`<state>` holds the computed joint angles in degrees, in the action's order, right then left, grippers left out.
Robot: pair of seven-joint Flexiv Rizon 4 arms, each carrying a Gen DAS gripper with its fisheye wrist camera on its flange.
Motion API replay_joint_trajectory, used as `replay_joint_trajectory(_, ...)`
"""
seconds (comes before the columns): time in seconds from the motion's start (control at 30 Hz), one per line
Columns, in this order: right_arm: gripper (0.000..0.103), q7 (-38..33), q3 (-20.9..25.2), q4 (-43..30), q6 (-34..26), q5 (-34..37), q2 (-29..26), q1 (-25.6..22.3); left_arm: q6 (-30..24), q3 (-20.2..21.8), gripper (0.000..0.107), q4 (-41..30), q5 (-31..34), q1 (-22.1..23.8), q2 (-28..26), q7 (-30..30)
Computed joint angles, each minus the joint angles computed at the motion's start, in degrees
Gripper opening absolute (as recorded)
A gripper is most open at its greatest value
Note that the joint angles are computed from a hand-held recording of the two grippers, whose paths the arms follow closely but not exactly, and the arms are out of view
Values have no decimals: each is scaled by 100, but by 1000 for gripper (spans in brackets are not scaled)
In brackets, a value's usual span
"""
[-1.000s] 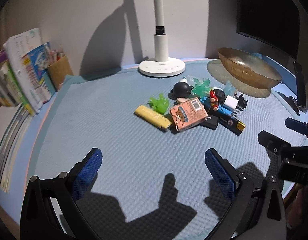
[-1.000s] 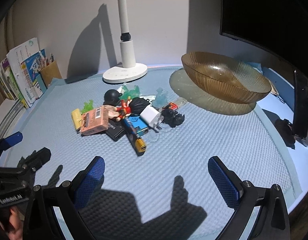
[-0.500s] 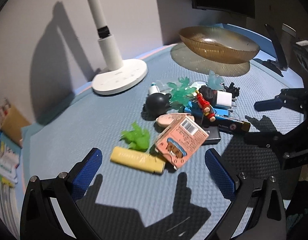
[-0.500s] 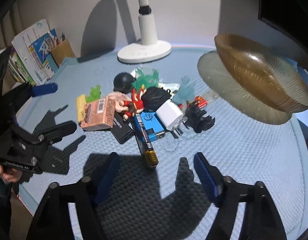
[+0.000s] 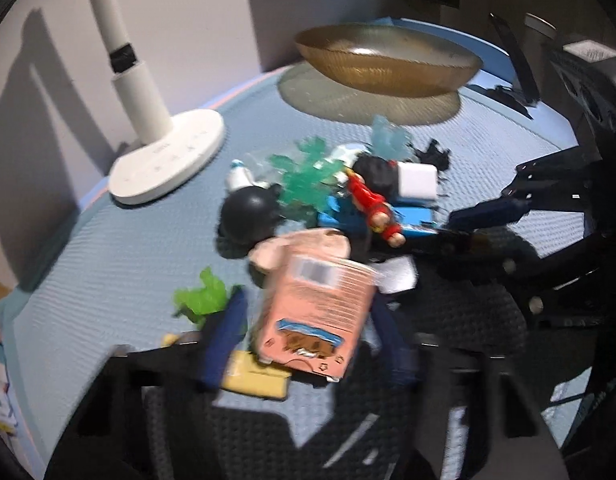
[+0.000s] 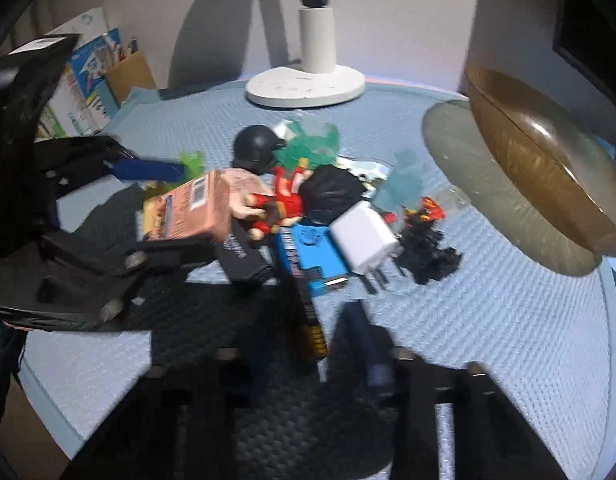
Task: Organize rigid objects
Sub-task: 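Grasp the pink snack box with the left gripper while the right grasps the blue lighter, then carry both items to the amber glass bowl and open both grippers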
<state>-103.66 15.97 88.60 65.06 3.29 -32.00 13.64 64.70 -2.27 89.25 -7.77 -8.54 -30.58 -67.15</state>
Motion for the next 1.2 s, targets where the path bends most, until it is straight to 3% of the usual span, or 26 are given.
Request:
replay_joint_trajectory(0.13,11,-242,300,-108,-290,361,15,-247,90,238,41,115,221,-223,99,-465)
replay_joint_trajectory(0.3,10,-818,843,-445,-1450,1748,168,-980,374,-250,40,887,-594,95,584,-750)
replay_joint_trajectory(0.4,11,-945,868,-416,-2026,2392,327,-1248,508,-216,40,1234,-693,-31,822,-1024)
replay_joint_trajectory(0.53,12,-800,342,111,-1400,2216,614,-787,385,34,40,1310,-321,-288,838,-1538)
replay_joint_trajectory(0.6,16,-872,264,103,-1422,2228,633,-724,350,19,40,1332,-305,-276,820,-1674)
replay_joint_trajectory(0.7,42,-1061,130,302,-1096,1948,720,-479,433,-109,42,1422,-435,-179,838,-1674)
replay_joint_trajectory(0.73,57,-1061,85,347,-964,1837,712,-394,394,-82,53,1405,-420,-194,832,-1745)
replay_joint_trajectory(0.77,59,-1022,20,452,-766,1683,729,-291,334,-50,57,1386,-394,-211,827,-1825)
replay_joint_trajectory(0.83,59,-846,-124,641,-405,1289,727,-72,331,12,68,1405,-281,-264,843,-1961)
replay_joint_trajectory(0.93,58,-267,-499,1064,250,414,734,314,270,188,71,1351,80,-427,848,-2241)
replay_joint_trajectory(1.0,49,-131,-488,1258,575,109,743,331,215,303,71,1253,374,-547,815,-2458)
replay_joint_trajectory(1.07,30,-17,-377,1351,735,-31,752,269,59,590,62,1022,907,-807,736,-2927)
replay_joint_trajectory(1.1,26,11,-344,1424,848,-127,763,266,63,607,42,997,1043,-832,746,-3025)
replay_joint_trajectory(1.2,22,-199,70,1395,858,19,772,-62,162,453,38,974,1090,-747,808,-3072)
